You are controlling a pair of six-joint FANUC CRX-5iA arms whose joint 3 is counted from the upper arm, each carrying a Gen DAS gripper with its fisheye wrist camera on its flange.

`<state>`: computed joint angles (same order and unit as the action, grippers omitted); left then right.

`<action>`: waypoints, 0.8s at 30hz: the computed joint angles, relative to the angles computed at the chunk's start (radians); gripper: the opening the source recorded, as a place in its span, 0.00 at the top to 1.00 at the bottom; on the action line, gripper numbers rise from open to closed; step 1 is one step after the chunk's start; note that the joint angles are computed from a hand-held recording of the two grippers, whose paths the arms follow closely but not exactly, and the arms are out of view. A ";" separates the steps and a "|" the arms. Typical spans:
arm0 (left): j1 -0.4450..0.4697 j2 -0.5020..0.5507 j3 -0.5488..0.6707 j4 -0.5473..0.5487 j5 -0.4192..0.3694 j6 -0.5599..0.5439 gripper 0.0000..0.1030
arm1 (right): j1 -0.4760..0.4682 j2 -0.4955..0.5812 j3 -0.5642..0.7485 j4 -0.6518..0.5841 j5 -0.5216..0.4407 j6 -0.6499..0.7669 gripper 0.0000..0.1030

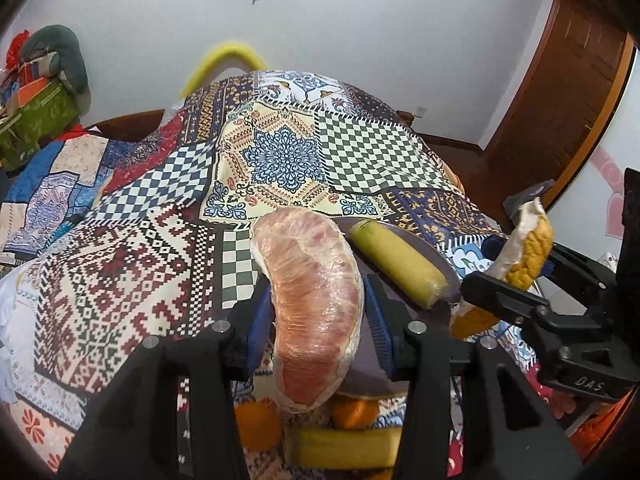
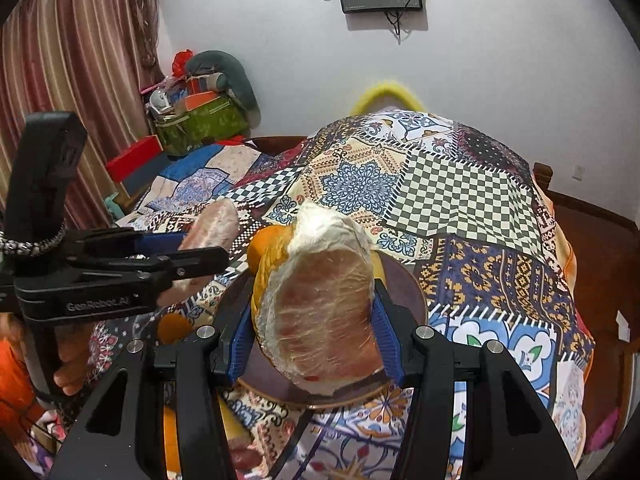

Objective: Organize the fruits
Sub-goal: 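Lower segment onto plate, open left tool while right tool lowers wedge onto plate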

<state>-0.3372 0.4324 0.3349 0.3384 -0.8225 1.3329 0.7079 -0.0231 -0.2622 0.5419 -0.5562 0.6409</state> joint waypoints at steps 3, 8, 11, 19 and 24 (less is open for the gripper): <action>0.001 0.028 0.013 0.021 -0.003 -0.005 0.57 | -0.010 0.014 0.022 -0.048 -0.004 0.045 0.52; -0.011 0.066 0.053 0.006 -0.009 0.003 0.57 | -0.014 0.029 0.037 -0.071 -0.022 0.079 0.52; -0.017 0.083 0.080 -0.024 -0.015 0.023 0.57 | -0.018 0.029 0.033 -0.083 -0.017 0.086 0.52; -0.010 0.114 0.114 0.012 -0.056 0.010 0.57 | -0.028 0.032 0.041 -0.104 -0.006 0.105 0.52; -0.001 0.099 0.100 0.010 -0.053 0.021 0.55 | -0.029 0.043 0.054 -0.111 -0.012 0.115 0.52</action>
